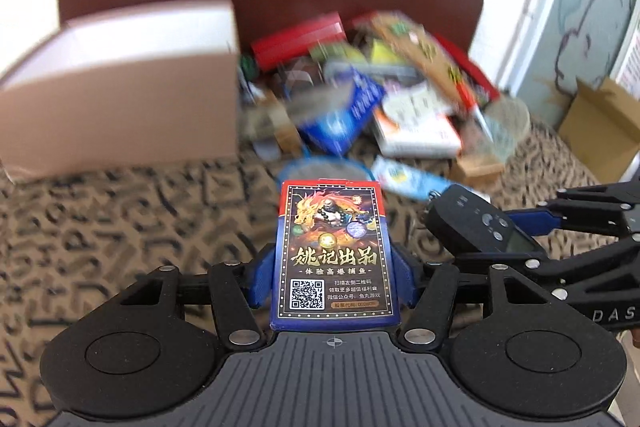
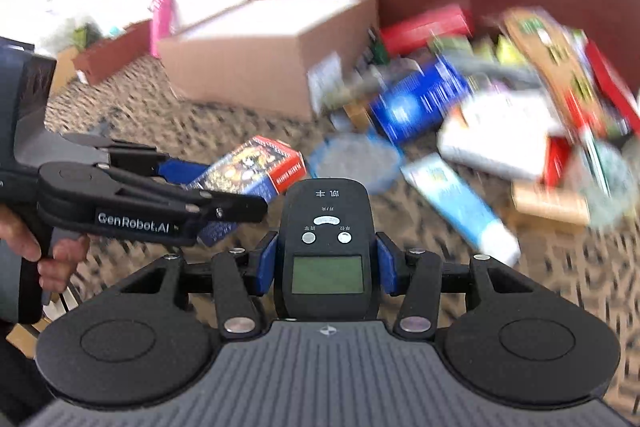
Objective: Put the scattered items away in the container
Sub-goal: 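Carry the card box and the scale over the cardboard box, then open left tool to drop card box while right tool releases the scale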
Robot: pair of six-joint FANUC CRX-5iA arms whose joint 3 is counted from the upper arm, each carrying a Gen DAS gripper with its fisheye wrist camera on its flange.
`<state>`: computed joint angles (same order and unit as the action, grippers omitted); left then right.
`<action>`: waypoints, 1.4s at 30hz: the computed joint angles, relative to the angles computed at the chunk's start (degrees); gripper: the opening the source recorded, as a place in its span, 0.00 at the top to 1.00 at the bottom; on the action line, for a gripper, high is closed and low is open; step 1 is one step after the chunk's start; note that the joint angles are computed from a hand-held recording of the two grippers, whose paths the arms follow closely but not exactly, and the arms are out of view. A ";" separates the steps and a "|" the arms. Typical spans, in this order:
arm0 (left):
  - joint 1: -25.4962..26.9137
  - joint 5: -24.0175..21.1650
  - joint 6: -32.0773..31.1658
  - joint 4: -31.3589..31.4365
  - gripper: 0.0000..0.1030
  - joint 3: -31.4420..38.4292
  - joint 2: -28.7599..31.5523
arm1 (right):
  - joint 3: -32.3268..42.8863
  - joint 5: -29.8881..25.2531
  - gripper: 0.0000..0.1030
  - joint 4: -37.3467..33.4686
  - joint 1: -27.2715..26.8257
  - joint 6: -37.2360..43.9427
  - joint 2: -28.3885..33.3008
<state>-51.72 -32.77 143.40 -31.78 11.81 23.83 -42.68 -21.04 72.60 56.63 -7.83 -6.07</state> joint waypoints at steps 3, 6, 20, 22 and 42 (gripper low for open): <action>0.71 0.08 2.65 -3.50 0.41 -0.96 -2.52 | 3.49 2.86 0.47 2.81 -2.18 2.31 2.00; 2.33 0.34 3.85 -4.94 0.41 -1.88 -5.00 | 8.31 5.14 0.47 3.66 -3.93 5.59 4.61; 13.52 -4.15 2.05 -7.04 0.41 7.37 -4.61 | 45.79 -0.24 0.47 -24.12 -4.05 40.38 26.65; 16.24 -4.00 -0.47 -3.89 0.41 9.13 -2.33 | 51.58 -2.13 0.47 -29.18 -4.12 44.66 30.91; 26.67 0.39 -7.58 8.56 0.21 10.16 5.12 | 106.57 -35.54 0.46 -49.14 -3.18 68.72 66.50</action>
<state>-25.05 -32.38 135.82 -23.22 21.97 28.95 63.89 -56.58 23.46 53.44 60.90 60.43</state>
